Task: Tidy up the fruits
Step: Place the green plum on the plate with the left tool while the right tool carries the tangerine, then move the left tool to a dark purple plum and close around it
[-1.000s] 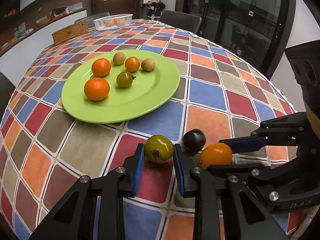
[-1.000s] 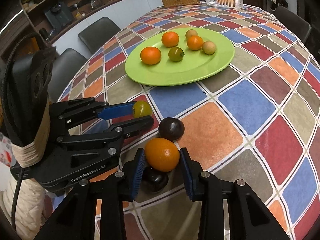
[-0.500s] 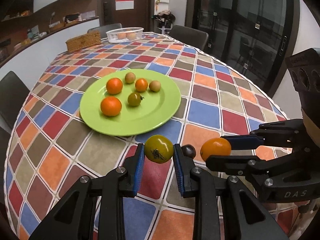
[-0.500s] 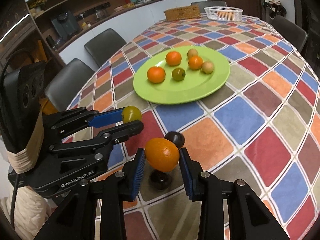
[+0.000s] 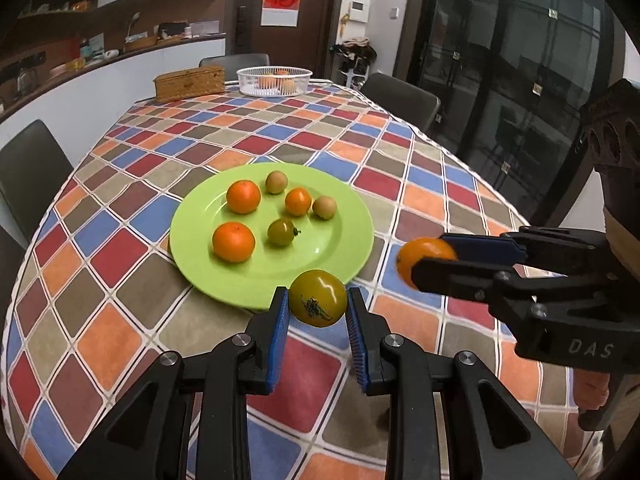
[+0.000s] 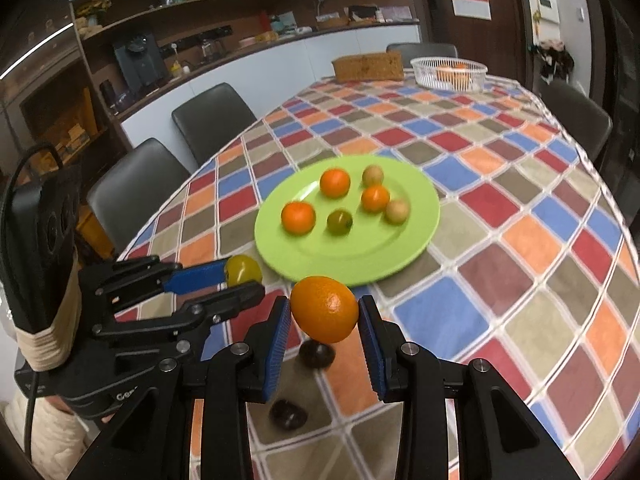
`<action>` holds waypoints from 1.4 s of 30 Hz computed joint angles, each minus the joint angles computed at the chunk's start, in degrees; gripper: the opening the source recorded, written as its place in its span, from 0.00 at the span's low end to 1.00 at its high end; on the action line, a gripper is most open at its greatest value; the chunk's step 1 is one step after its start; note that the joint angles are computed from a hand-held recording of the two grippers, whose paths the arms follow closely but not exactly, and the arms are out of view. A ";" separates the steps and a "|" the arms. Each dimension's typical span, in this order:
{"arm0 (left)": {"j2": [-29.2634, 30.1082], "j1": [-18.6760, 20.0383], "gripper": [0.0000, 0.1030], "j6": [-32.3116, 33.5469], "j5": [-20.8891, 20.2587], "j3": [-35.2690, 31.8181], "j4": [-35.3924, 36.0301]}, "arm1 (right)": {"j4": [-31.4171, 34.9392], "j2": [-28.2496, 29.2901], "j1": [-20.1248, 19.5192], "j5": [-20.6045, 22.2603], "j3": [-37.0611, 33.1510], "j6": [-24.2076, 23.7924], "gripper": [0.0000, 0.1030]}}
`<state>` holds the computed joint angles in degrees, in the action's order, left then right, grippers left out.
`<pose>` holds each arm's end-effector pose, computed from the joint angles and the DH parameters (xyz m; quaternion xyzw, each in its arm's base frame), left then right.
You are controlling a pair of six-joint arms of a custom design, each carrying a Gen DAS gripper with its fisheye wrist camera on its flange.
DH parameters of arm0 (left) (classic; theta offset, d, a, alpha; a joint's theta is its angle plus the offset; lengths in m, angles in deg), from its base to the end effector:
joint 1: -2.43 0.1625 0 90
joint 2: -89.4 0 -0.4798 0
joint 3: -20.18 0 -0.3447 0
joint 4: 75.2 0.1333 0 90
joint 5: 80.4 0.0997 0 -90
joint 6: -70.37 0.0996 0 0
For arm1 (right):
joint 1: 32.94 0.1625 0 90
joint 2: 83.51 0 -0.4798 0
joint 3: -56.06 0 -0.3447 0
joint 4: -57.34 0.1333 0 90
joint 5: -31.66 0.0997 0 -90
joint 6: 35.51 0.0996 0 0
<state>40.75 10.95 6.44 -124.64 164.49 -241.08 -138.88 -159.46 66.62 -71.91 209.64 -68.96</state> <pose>-0.3191 -0.2547 0.0805 0.2045 0.8868 -0.3187 0.2650 0.1622 -0.3014 0.2539 0.3256 -0.9060 0.2162 0.1628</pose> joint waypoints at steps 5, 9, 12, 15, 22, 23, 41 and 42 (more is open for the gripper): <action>0.28 1.73 0.27 0.74 1.52 -1.15 0.44 | 0.15 1.57 0.38 0.72 -2.80 -1.49 0.30; 0.87 4.07 0.27 2.20 1.17 -1.18 -2.35 | 2.05 3.55 -0.42 0.56 -5.52 -0.96 0.27; 1.39 5.81 0.27 3.53 0.82 -1.44 -4.03 | 1.49 4.81 -0.86 -0.47 -6.37 -0.79 0.27; 2.06 7.68 0.27 4.61 0.72 -2.26 -4.32 | 1.79 5.76 -1.35 -1.12 -7.16 -0.86 0.27; 2.55 11.14 0.28 6.83 1.36 -4.75 -2.58 | 2.46 7.29 -1.89 -1.99 -8.31 -0.98 0.27; 2.53 11.25 0.29 6.88 1.67 -5.03 -1.98 | 2.48 7.39 -1.91 -2.16 -8.40 -1.00 0.27; -1.56 1.93 0.41 -6.31 3.47 -5.22 13.03 | 3.49 1.63 -1.23 -0.04 -5.01 -2.59 0.28; -1.84 1.06 0.42 -7.40 3.46 -5.35 14.31 | 3.73 0.99 -1.13 0.05 -4.72 -2.68 0.28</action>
